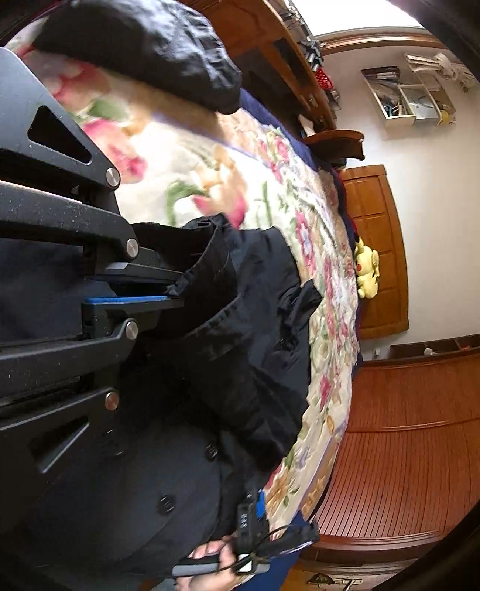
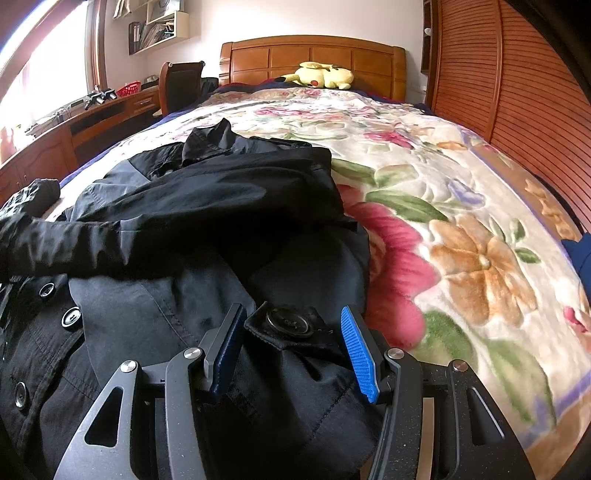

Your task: Fold large clothes

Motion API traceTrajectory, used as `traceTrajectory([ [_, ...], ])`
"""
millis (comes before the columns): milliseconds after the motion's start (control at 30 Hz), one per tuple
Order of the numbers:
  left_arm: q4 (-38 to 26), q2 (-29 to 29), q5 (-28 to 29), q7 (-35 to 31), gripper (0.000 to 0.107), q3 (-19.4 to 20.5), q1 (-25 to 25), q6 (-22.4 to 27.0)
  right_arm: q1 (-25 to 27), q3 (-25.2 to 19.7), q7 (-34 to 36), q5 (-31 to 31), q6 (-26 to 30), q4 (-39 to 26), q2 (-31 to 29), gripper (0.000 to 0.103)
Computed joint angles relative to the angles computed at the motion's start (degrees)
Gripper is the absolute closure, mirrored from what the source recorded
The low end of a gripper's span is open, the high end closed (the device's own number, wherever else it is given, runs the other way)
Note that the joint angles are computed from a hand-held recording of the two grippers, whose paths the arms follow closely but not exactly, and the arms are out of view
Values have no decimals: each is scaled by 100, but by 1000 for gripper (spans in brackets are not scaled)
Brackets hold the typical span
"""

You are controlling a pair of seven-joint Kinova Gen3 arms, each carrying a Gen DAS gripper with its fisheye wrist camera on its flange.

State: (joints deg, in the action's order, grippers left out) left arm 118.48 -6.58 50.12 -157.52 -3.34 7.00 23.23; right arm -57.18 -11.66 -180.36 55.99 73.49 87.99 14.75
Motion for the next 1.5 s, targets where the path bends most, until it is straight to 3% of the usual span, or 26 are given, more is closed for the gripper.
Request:
traceTrajectory([
  [333,36,-114,-649,700,98,83,-152,367,73,-18,157,-140,-76,-27,-55,48],
  [433,62,-204,-694,703,84,-43,-78,310,-46,-50,246,-34,120,-121,-48,48],
  [500,69,-274,-474,499,66,-232,-22,358,-184,-80,197,114,254,-151,-54,48],
  [567,31,-292,-264,313,64,-376,-19,444,-277,-122,137,223,277,-171,-80,47],
  [633,-74,-246,-241,345,55,-383,-96,483,-333,-161,127,286,232,-225,-85,41],
  [700,-239,-130,-249,442,34,-361,-193,583,-370,-187,132,313,132,-290,-73,39],
  [767,-437,33,-184,500,33,-358,-274,732,-406,-202,217,309,23,-385,-30,38],
  [933,-878,429,-474,1028,33,-21,-598,814,-574,-168,452,325,-141,-558,86,38],
  [1167,-1522,982,-1479,2062,35,418,-826,1216,-821,-98,692,324,-207,-701,188,38],
  [1233,-1617,1081,-1633,2162,46,496,-866,1388,-825,-73,738,303,-274,-699,194,38],
  [1300,-1694,1173,-1795,2225,70,573,-878,1580,-814,-59,760,271,-353,-650,156,38],
  [1367,-1747,1238,-2085,2360,74,645,-818,1693,-792,-52,754,245,-409,-605,126,38],
  [1400,-1685,1207,-2150,2363,85,638,-762,1616,-797,-55,741,241,-408,-603,124,38],
  [1500,-1498,1047,-1933,2094,99,703,-859,1539,-821,-68,684,223,-335,-612,115,38],
])
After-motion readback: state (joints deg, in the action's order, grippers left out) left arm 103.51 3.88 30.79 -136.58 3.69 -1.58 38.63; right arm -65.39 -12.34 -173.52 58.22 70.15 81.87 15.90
